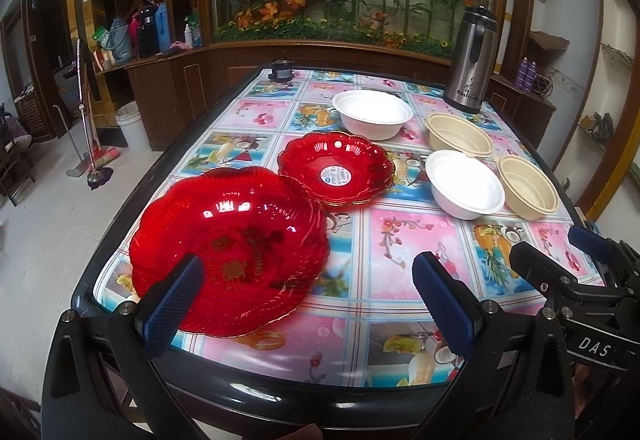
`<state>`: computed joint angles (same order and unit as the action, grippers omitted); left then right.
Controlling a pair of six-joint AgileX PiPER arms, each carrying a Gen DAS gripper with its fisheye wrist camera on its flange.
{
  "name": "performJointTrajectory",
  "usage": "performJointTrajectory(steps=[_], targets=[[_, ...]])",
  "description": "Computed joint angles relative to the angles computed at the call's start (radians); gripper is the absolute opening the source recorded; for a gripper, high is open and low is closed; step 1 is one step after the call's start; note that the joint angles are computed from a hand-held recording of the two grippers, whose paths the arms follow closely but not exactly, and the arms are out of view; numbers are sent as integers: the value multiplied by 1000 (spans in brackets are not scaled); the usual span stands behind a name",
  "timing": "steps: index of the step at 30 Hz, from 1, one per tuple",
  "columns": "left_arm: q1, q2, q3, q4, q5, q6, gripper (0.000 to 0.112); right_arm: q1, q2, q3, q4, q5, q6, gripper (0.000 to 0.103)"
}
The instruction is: Organize plates and bowls
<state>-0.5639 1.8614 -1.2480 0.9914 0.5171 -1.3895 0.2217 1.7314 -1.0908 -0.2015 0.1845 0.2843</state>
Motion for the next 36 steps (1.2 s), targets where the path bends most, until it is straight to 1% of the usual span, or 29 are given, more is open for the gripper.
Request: performJointTrajectory(steps=[8,15,36], targets=[[6,-2,4,1,-5,1,103,8,11,-13,49,0,-52,103],[3,0,-1,-6,-7,21,103,10,12,-16,8,0,-1,103],[-7,5,-11,-26,-2,35,103,-1,7,-9,60,-3,-54,103]])
